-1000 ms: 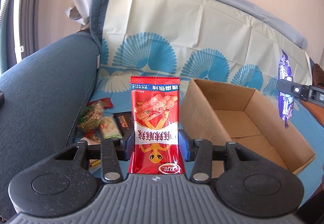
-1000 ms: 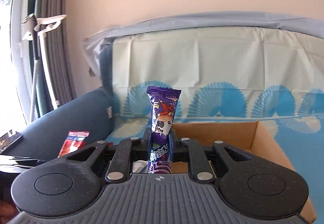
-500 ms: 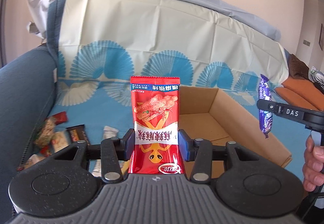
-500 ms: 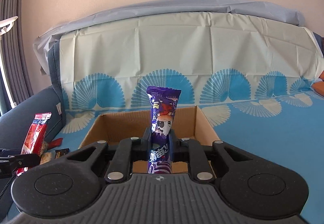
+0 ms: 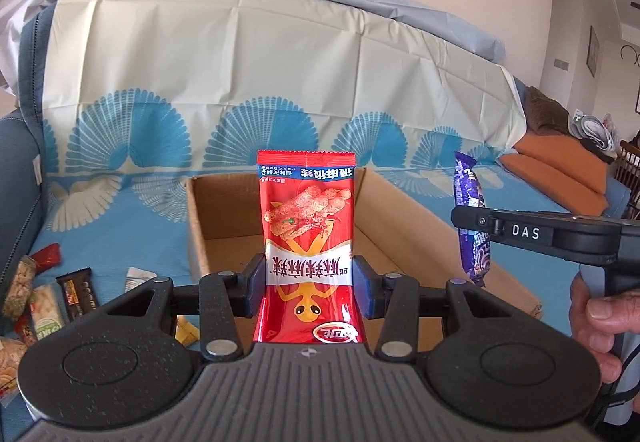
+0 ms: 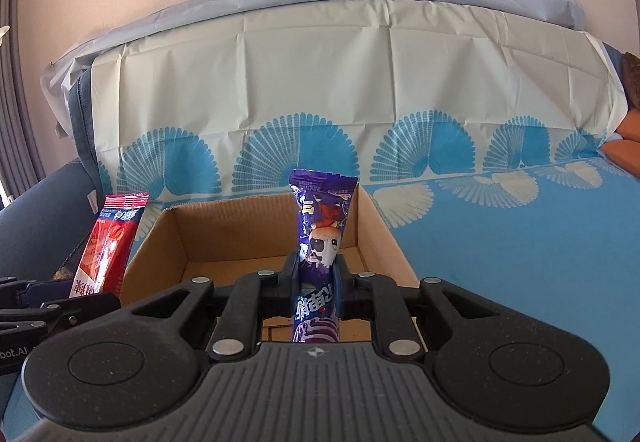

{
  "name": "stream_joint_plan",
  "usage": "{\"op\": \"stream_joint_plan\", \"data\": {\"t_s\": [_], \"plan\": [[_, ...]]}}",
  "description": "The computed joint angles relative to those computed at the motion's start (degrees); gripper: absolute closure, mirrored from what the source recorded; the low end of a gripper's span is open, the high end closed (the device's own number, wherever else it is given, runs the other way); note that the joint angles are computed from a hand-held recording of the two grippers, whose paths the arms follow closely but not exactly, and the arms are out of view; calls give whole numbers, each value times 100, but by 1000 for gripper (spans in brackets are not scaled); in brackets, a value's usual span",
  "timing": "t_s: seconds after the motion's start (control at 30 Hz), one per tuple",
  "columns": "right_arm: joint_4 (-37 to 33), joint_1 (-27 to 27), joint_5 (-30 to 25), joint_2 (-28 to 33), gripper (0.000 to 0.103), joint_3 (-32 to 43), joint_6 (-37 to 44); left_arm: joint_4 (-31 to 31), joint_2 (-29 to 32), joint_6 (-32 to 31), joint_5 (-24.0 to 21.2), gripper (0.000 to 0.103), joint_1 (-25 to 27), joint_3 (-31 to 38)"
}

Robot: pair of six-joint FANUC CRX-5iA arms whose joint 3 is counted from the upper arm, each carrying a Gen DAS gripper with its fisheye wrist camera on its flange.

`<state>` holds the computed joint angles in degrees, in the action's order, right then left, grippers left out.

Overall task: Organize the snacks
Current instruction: 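Lift the red packet with the left tool while the right tool carries the purple bar over the box, then open both tools to drop the red packet and purple bar into the box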

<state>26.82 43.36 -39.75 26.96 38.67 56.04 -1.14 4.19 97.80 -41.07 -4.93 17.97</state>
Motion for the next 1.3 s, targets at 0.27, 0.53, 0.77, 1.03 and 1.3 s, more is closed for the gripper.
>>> {"op": "stream_joint_plan", "data": {"t_s": [0.27,0.53,0.77,1.03,1.3], "plan": [[99,2,-119,30,86,25,-87,110,88,-115,-41,53,-61,30],[10,35,-186,105,86,163,31,67,81,-134,-93,53,-108,14],[9,36,-204,115,86,171,78,29,115,-53,-169,53,-106,83],[42,35,-251,150,86,213,17,32,121,-70,-155,53,-121,77],[136,71,-250,151,85,178,-83,150,97,-126,-92,53,-95,11]]}}
